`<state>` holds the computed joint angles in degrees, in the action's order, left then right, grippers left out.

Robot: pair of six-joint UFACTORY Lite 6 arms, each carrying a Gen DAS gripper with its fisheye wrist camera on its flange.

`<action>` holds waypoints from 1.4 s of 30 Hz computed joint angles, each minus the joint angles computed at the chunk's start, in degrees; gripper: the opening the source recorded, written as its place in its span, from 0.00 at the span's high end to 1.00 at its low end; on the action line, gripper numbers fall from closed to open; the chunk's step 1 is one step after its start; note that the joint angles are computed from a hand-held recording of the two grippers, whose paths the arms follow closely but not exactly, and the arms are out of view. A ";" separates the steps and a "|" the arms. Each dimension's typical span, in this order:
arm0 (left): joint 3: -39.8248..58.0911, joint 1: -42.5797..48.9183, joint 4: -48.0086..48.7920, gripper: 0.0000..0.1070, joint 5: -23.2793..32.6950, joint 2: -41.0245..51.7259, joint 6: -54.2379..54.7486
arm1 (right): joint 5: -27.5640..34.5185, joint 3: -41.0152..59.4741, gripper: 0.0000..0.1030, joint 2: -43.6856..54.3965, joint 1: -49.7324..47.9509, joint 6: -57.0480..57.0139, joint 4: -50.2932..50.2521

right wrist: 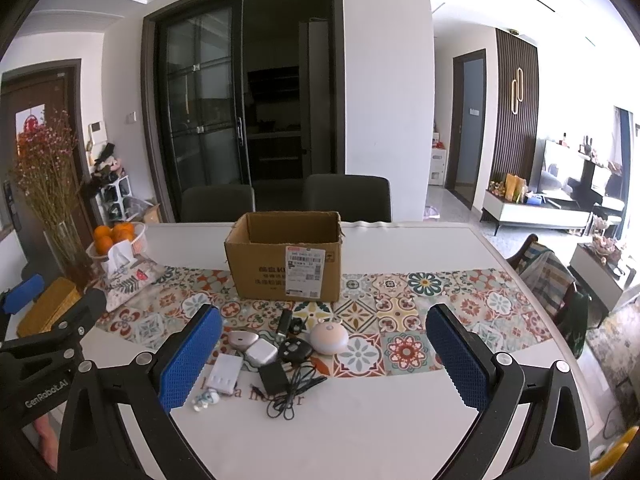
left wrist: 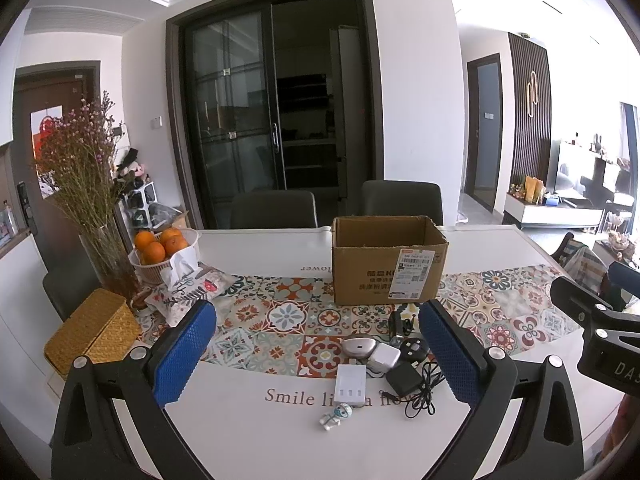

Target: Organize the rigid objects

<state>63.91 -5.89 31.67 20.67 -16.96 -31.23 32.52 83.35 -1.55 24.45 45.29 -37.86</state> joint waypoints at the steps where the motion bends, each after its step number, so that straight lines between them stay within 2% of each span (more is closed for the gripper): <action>1: -0.01 -0.11 0.32 0.04 0.01 0.05 -0.36 | -0.02 -0.08 0.01 -0.02 -0.08 -0.15 0.05; 11: 0.41 -0.17 0.10 0.04 0.21 0.41 -0.17 | -0.36 -0.53 0.01 -0.32 -0.40 -0.43 0.29; 20: 1.72 -1.08 2.24 0.04 1.24 3.38 -3.06 | -2.22 0.26 0.01 1.54 -3.02 -6.43 5.87; 24: 2.83 -1.31 1.15 0.04 2.63 5.74 -2.62 | -3.08 1.56 0.01 4.20 -4.83 -12.65 12.00; 30: 4.15 -2.65 0.71 0.04 6.64 10.91 -3.78 | -0.31 6.10 0.01 12.41 -7.99 -27.98 26.71; 34: 3.19 -2.29 -2.42 0.04 7.20 13.33 -1.62 | 1.01 6.68 0.01 16.93 -10.29 -34.85 35.20; 38: 5.19 -0.13 -8.95 0.04 7.03 17.93 6.31 | 3.61 10.34 0.01 22.43 -11.14 -38.99 40.51; 42: 8.77 2.96 -13.77 0.04 6.70 23.45 13.61 | 6.80 17.49 0.05 29.39 -9.99 -38.33 41.35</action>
<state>72.69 -2.94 17.90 27.37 6.49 -17.62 39.32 100.83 27.85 14.46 6.96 3.49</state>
